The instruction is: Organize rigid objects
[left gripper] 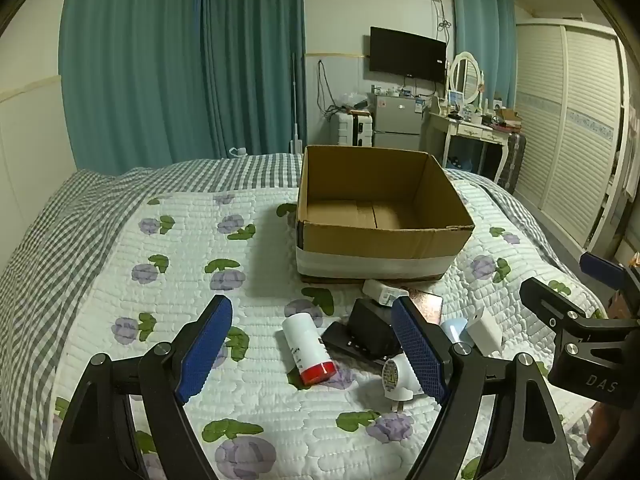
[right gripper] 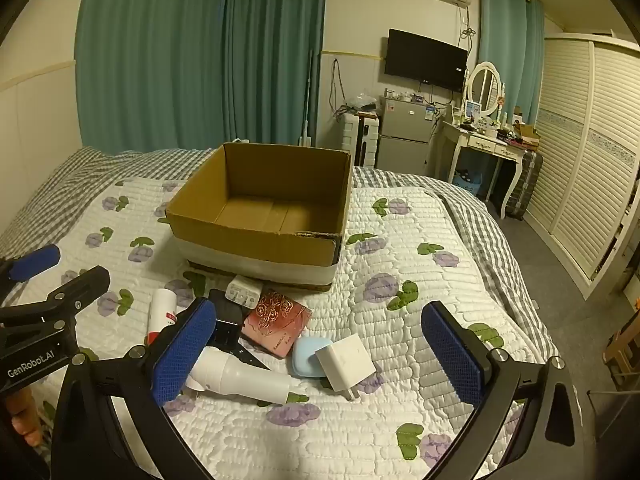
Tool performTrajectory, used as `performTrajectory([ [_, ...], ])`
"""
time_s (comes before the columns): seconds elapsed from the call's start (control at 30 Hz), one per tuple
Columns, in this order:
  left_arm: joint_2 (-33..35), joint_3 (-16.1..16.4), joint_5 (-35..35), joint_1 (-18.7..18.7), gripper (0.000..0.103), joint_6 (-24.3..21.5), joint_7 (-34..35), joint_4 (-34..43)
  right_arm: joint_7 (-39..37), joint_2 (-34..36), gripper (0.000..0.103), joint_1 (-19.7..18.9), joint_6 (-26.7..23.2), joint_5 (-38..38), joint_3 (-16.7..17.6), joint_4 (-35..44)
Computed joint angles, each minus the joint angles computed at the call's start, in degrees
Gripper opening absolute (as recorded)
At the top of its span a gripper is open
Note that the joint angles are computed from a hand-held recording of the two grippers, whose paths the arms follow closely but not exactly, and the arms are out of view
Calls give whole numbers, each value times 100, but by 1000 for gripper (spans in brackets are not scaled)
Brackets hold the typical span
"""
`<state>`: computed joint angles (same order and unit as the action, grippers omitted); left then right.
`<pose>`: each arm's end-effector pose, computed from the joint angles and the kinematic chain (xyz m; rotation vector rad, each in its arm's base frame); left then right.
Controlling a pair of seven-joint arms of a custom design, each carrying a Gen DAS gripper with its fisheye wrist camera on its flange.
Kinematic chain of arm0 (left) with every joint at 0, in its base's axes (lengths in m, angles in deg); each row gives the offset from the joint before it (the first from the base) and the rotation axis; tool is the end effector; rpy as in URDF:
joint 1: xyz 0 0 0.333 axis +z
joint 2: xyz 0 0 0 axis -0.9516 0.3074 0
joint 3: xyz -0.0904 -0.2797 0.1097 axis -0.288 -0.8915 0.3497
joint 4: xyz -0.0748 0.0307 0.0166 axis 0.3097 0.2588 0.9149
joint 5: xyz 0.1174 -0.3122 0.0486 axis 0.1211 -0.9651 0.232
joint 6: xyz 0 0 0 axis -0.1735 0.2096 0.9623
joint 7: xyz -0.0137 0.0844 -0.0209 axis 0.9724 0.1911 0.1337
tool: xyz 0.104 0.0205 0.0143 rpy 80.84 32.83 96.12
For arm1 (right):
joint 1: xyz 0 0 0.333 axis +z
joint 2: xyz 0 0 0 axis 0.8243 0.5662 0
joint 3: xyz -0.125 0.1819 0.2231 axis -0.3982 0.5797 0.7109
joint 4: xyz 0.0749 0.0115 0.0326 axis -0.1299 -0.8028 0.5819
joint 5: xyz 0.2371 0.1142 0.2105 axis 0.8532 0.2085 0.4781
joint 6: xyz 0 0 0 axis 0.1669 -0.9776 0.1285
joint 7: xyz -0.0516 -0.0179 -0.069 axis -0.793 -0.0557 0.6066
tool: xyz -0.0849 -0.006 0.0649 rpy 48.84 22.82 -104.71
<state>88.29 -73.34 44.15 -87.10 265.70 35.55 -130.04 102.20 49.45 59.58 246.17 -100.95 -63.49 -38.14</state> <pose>0.5753 -0.1958 0.4482 -1.5124 1.7762 -0.9123 0.5317 0.0494 0.4768 -1.6897 1.6677 -0.9235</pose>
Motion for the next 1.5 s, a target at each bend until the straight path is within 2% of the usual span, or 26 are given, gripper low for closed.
performTrajectory([
  [0.07, -15, -121, -251, 91, 85, -29, 253, -53, -171, -9, 103, -7, -11, 187, 25, -35],
  [0.4, -1, 83, -186, -44, 85, 41, 138, -78, -42, -8, 103, 27, -19, 61, -10, -18],
  [1.5, -12, 96, -353, -47, 85, 46, 311, -111, -433, 53, 103, 84, 13, 468, -65, -34],
])
